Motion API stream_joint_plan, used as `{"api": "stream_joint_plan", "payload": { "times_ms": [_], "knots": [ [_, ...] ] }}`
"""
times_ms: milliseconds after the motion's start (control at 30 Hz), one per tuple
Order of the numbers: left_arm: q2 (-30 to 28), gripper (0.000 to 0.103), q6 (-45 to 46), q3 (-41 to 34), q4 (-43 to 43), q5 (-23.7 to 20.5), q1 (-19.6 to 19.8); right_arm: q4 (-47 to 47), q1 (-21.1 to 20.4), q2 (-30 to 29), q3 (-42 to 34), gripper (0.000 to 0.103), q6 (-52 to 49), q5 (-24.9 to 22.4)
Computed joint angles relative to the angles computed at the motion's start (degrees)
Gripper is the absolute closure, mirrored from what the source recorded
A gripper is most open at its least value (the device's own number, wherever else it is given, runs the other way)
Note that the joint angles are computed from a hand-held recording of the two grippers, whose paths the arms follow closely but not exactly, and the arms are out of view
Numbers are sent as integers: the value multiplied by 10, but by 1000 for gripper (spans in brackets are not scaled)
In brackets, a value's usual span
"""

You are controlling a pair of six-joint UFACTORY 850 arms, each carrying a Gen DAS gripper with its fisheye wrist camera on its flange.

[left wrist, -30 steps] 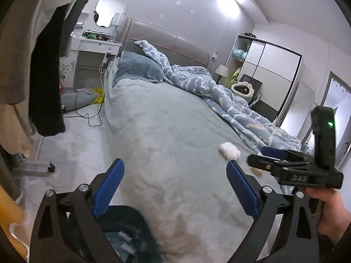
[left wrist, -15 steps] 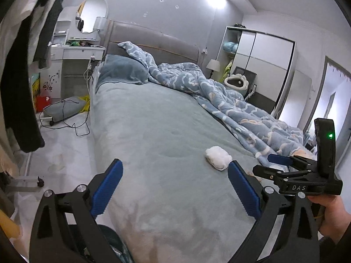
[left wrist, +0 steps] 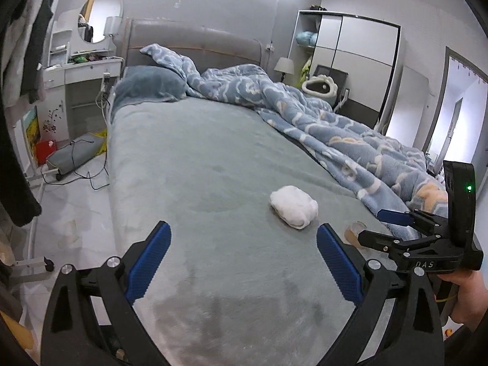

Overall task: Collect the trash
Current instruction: 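Move both open grippers back over the bed toward the sock ball and tape roll, then grasp the brown cardboard tape roll with the right gripper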

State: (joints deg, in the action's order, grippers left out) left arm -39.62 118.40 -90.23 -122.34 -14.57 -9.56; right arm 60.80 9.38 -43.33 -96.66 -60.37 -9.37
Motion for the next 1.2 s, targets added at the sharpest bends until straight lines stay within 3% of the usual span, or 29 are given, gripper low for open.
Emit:
{"api": "stream_joint_plan", "payload": {
  "times_ms": [200, 367, 533, 633, 833, 1100, 1200],
  "knots": [
    [-40, 5, -101, -56, 108, 12, -9, 7, -17, -18, -12, 18, 9, -2],
    [-69, 5, -168, -94, 175, 19, -17, -47, -31, -39, -28, 18, 78, -17],
    [-101, 5, -274, -140, 281, 14, -26, -21, -40, -57, -49, 18, 56, -48],
    [-114, 5, -309, -159, 319, 10, -30, -17, -45, -68, -63, 30, 44, -65],
    [-139, 5, -387, -198, 398, 13, -41, 31, -54, -79, -77, 42, -13, -99],
    [-185, 5, -580, -267, 581, 10, -51, 0, -54, -89, -89, 57, 10, -108],
    [-203, 5, -658, -296, 647, 6, -53, 29, -56, -84, -82, 57, -15, -106]
  ]
}}
